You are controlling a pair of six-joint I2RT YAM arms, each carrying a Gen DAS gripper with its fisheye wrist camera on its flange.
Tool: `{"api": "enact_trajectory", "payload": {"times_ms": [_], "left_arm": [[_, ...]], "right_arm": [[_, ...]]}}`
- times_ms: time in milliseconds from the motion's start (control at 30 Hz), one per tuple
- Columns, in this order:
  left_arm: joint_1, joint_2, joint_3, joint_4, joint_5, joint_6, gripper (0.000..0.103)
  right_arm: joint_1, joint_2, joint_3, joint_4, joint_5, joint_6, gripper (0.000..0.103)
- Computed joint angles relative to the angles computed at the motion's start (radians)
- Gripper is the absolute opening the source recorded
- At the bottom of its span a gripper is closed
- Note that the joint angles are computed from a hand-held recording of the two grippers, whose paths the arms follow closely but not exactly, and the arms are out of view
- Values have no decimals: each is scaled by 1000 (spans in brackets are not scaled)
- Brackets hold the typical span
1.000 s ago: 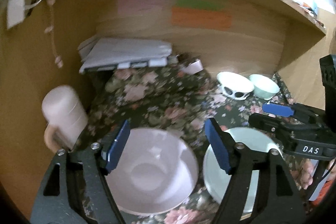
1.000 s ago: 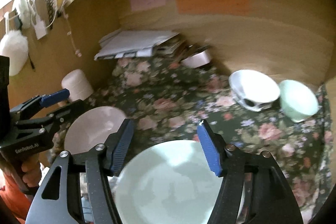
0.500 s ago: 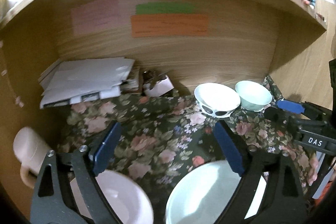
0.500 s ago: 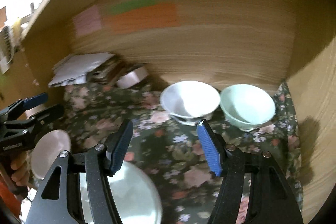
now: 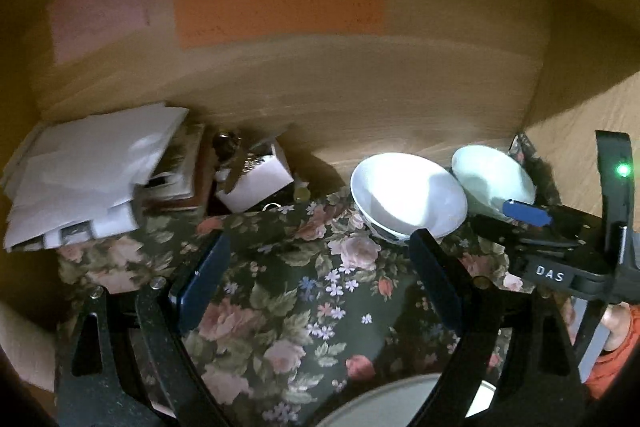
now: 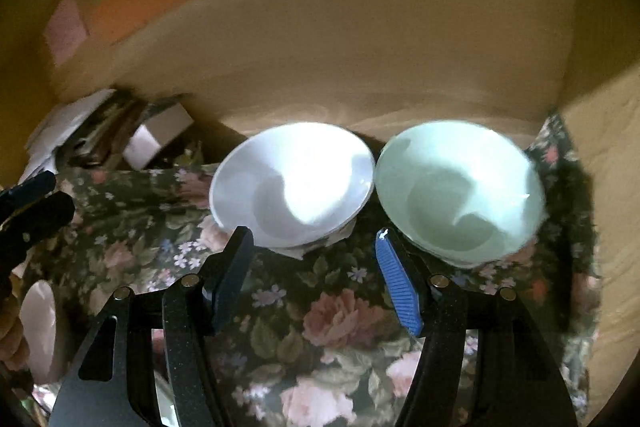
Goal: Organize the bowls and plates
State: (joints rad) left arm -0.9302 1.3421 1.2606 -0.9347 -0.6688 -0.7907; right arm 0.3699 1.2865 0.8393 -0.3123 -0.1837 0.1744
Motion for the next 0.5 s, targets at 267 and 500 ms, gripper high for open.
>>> {"api": "enact_trajectory", "payload": {"times_ms": [267,500], "left_arm": [[132,84,-22,104,100,90,91],[171,131,-26,136,144,112,91]], "right_arm": [[-43,122,37,22,-73,59,43],[-47,217,86,21,-140,81,43]]}}
